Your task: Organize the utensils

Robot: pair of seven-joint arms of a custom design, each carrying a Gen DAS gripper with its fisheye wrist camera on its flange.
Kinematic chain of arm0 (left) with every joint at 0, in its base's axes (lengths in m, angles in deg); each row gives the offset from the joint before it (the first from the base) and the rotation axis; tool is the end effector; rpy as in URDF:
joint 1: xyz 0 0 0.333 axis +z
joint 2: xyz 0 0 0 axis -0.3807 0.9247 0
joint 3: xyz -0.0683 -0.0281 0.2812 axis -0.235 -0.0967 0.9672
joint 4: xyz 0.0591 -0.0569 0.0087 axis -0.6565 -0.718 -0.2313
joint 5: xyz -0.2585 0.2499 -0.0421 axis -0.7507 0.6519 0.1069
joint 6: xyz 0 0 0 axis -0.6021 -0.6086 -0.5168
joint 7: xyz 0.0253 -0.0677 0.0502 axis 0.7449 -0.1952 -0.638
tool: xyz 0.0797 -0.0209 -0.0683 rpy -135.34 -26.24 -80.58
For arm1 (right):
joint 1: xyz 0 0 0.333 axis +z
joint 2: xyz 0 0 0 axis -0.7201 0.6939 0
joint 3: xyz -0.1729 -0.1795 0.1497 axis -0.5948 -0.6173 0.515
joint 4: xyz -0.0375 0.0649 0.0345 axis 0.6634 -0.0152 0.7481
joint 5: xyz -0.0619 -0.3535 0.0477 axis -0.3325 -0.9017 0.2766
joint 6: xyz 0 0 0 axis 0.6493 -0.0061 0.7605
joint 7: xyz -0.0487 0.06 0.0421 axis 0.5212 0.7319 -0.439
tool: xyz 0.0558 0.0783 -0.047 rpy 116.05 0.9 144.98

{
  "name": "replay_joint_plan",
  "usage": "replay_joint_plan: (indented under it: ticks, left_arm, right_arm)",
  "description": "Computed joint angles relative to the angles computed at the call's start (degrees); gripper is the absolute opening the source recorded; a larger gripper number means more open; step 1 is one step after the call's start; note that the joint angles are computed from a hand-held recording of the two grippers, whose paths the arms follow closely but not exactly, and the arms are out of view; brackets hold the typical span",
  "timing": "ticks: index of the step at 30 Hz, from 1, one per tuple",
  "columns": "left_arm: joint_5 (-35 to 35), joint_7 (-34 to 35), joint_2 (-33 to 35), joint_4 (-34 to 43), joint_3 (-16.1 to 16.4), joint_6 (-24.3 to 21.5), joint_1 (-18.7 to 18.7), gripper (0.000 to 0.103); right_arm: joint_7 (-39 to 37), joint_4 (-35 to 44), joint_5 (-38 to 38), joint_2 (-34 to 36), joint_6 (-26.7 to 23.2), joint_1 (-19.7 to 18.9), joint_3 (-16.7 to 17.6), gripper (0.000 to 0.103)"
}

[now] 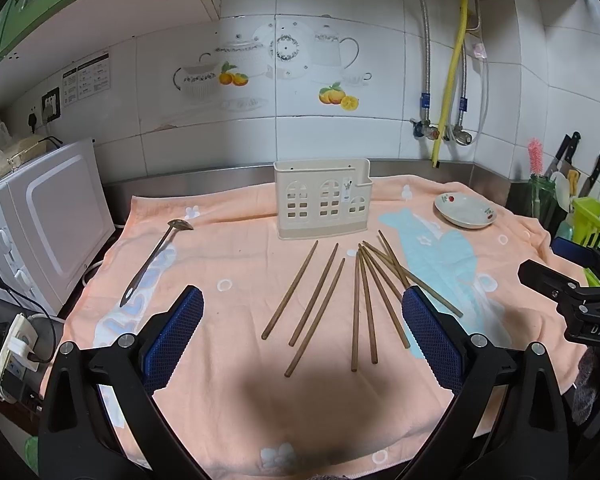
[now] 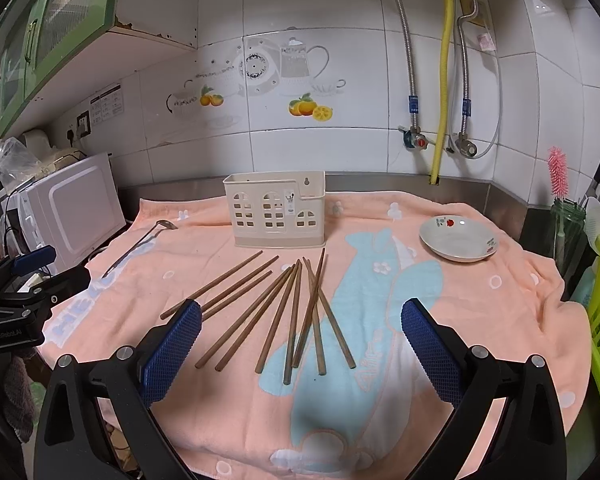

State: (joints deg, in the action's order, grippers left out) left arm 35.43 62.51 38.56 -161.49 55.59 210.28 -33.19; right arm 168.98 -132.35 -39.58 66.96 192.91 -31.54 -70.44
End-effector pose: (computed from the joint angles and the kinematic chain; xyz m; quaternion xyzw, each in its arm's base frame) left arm 0.6451 -0.2382 0.5639 -0.5025 0.6938 -0.4190 0.3008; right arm 0.5992 0.1065 0.5519 -0.5855 0.6215 -0.3491 0.3860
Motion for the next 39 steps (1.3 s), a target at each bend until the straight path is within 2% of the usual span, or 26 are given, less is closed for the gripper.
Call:
replay_joint_plan:
  ticks: [13,21,28,30,39]
  left_arm:
    - [-0.42,0.21,3.05,4.08,0.11,-2.65,-0.42,0.098]
    - [-2.23,1.91,5.89,7.76,-0.66,-5.38,0.02,0.098]
    - [-4.26,4.23,9.76,12.94,-1.21,-9.47,0.09,0.098]
    - [-4.57,4.37,10.88,14.61,-0.91,-10.62,-0.15,0.098]
    - [-6.11,5.23,15.68,21.06,-0.46,-14.47,-0.02,0.097]
  right_arm:
    - [-6.95,1.78,7.29,2.55,-0.52,0.46,-0.07,0.097]
    - [-13.53,3.91,14.46,4.98,-1.84,0.71,-0.08,0.097]
    - [-19.34,6.08,20.5,7.77,-3.08,0.73,-0.04,0.097]
    - [-22.08,6.73,23.47,8.67,-3.46,-0.16,1.03,0.097]
    - [-26.21,11.12,29.67,13.66,-5.28,1.05,0.31,0.096]
